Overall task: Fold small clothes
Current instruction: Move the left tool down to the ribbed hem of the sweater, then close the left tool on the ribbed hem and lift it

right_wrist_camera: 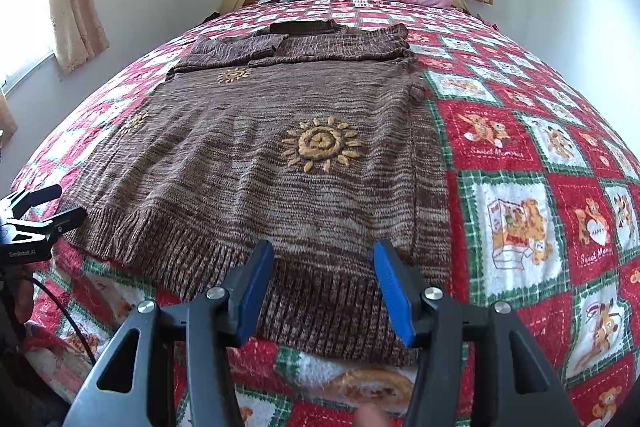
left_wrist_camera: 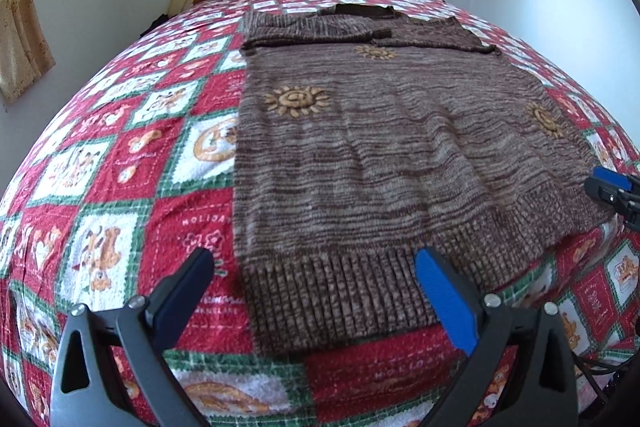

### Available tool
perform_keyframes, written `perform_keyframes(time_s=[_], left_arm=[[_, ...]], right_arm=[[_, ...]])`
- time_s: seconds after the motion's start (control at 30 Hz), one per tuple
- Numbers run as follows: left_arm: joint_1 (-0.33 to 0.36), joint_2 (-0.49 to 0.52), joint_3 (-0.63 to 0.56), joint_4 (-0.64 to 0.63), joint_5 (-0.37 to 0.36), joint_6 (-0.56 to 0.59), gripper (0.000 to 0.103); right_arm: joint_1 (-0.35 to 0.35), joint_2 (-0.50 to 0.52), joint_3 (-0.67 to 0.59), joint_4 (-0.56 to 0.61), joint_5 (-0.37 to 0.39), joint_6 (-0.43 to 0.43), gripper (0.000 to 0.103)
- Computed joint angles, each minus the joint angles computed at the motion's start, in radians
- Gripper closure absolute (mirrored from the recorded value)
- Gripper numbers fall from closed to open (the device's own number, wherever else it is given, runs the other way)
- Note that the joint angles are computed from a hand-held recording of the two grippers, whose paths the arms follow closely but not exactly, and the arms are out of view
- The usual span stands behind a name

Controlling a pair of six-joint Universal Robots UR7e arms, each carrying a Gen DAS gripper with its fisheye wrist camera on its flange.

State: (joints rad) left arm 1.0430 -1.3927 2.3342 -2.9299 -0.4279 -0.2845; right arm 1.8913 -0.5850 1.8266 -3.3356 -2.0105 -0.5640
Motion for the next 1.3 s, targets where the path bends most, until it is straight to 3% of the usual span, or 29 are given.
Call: perform_keyframes(time_s=[0.13, 0.33, 0.57, 0.63, 0.77, 0.8, 0.83, 0.9, 0.97, 1.3], left_arm=[[-0.02, -0.005, 0.025, -0.056, 0.083, -0.002, 0.0], [0.018, -0.037, 0.02, 0.002, 0.041, -0.065, 0.0], [0.026, -0.061, 0.048, -0.054, -0.013, -0.06, 0.001], [0.022, -0.053, 0.055, -0.086, -0.01, -0.04, 0.002], [0.022, -0.047, 0.055, -0.118, -0.037, -0.012, 0.006], [0.022, -0.046, 0.058, -0.132, -0.041, -0.004, 0.008], [0.022, -0.047, 0.059, -0.143, -0.044, 0.004, 0.01], [0.021, -0.043, 0.063, -0.178, -0.049, 0.027, 0.021], [0.021, -0.045, 0.068, -0.198, -0.06, 0.037, 0.026], [0.003, -0.025, 0.081, -0.21, -0.041, 0.044, 0.028]], right_arm=[[-0.012, -0.038, 0.036, -0.029, 0.015, 0.021, 0.05], [-0.041, -0.076, 0.049, -0.053, 0.004, 0.065, 0.05], [-0.054, -0.09, 0.056, 0.013, 0.019, 0.089, 0.05], [-0.056, -0.09, 0.06, 0.034, 0.027, 0.089, 0.066], [-0.057, -0.084, 0.064, 0.018, 0.028, 0.084, 0.066], [-0.059, -0.085, 0.065, 0.017, 0.03, 0.087, 0.069], [-0.059, -0.085, 0.066, 0.01, 0.027, 0.089, 0.079], [-0.063, -0.089, 0.07, 0.016, 0.039, 0.094, 0.085], [-0.068, -0.094, 0.072, 0.023, 0.05, 0.104, 0.085], [-0.089, -0.101, 0.077, 0.026, 0.103, 0.132, 0.085]])
